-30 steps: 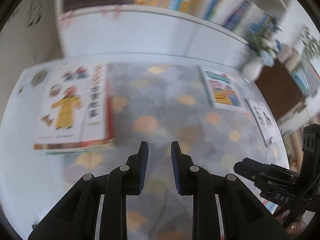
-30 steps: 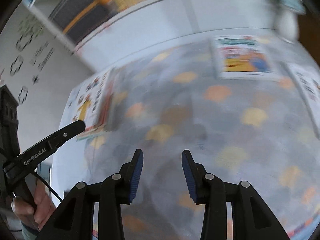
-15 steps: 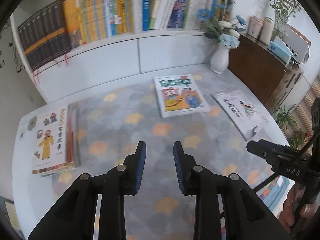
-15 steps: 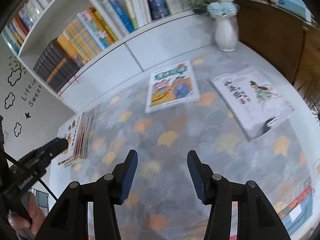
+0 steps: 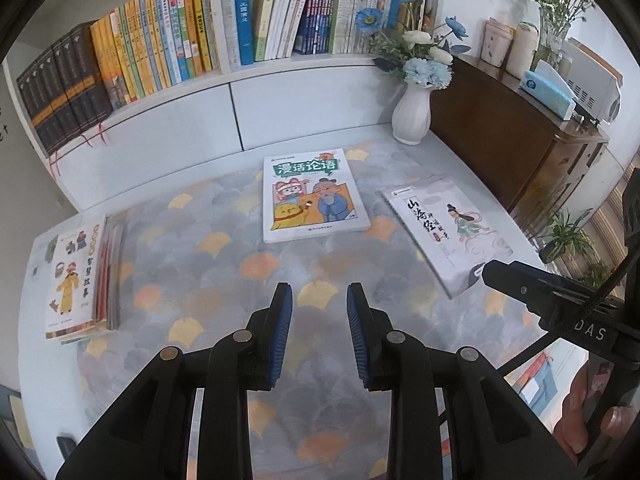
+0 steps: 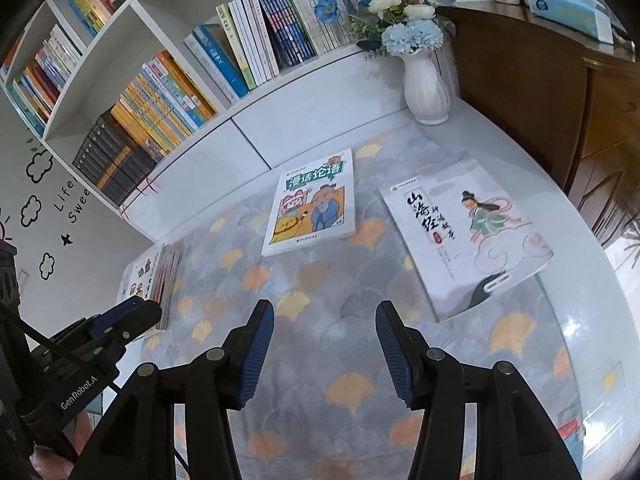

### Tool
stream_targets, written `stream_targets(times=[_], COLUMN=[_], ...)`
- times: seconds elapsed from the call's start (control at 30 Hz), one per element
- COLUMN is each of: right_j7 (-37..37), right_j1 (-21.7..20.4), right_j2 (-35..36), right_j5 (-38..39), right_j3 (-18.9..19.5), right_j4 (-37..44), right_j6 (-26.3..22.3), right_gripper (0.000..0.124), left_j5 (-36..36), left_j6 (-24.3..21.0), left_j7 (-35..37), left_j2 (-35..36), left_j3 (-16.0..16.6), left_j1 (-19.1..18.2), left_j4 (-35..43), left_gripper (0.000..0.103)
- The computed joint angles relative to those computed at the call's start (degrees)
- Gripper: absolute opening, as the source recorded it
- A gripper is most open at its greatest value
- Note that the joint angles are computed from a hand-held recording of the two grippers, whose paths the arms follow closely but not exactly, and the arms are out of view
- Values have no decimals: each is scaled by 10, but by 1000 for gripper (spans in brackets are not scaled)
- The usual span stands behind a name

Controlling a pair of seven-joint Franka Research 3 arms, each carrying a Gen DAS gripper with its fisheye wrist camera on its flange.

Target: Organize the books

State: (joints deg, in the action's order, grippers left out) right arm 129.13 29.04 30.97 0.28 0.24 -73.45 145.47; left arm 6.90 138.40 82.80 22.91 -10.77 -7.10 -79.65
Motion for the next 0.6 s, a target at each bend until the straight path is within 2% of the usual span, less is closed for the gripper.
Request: stream_targets(times=[0.27,0.6], right_j7=[-59,-120], right_j1=[-30,-45], right_j2=[8,64], right_j5=[37,82], right_j3=[17,28], right_j4=[10,94], right_j6=[11,-16], right_gripper=[55,55], left_j5=[34,60], left_j6=[-15,-49], left_j7=[-43,-83], left_j2=[18,52], left_j3=[8,18], left_j1=[-26,-37], left_j4=[33,87], left_gripper=[25,25])
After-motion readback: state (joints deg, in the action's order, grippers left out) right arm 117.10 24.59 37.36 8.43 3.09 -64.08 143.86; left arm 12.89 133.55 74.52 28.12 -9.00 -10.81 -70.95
